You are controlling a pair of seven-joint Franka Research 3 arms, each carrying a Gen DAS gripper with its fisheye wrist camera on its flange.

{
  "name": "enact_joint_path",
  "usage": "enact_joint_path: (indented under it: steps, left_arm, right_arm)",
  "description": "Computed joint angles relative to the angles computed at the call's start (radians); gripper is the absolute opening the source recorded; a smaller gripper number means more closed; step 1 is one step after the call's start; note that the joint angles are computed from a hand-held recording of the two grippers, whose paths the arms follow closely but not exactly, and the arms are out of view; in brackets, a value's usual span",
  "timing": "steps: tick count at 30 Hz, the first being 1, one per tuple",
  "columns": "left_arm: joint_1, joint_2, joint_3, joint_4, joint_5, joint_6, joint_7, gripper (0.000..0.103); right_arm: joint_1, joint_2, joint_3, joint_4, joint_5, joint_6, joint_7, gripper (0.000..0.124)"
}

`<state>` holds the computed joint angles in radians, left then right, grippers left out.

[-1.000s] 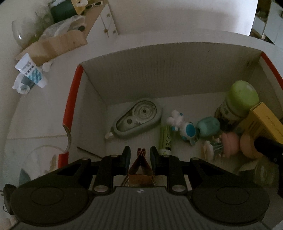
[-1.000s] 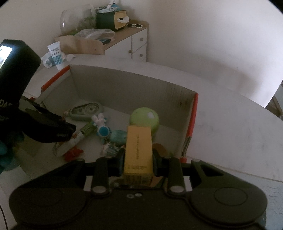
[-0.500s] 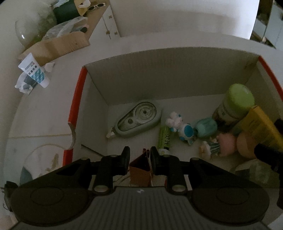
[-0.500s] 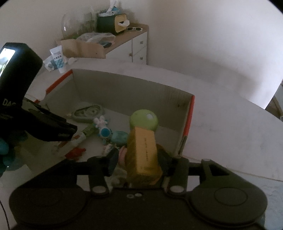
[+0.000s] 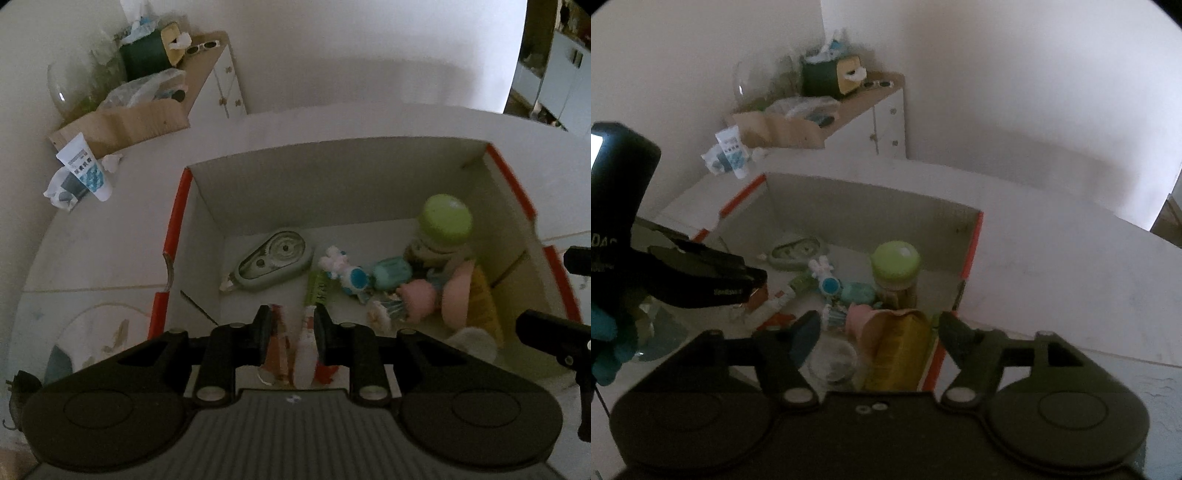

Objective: Organize rigid objects

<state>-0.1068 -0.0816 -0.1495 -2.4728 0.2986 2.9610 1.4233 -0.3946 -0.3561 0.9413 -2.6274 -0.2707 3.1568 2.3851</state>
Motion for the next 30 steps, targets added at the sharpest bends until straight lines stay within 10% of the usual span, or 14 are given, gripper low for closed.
enact_joint_path:
  steps: [16, 23, 30]
  left_arm:
    - [-0.208, -0.279, 0.139, -0.227, -0.303, 0.075, 0.221, 0.024]
    - [-0.253, -0.395, 0.177, -0.322, -0.289, 0.138, 0.202, 0.064]
    - [-0.303, -0.49, 0.229, -0.381, -0.253, 0.132, 0.161, 0.07]
  right_arm:
    - [0.335, -0.16, -0.258, -0.147, 0.221, 0.07, -0.129, 0.09]
    - [0.423, -0.246, -0.292, -0.21, 0.312, 0.081, -0.176, 0.091]
    - [0.464, -0.348, -0.276, -0.278, 0.359, 0.091, -0.172, 0.1]
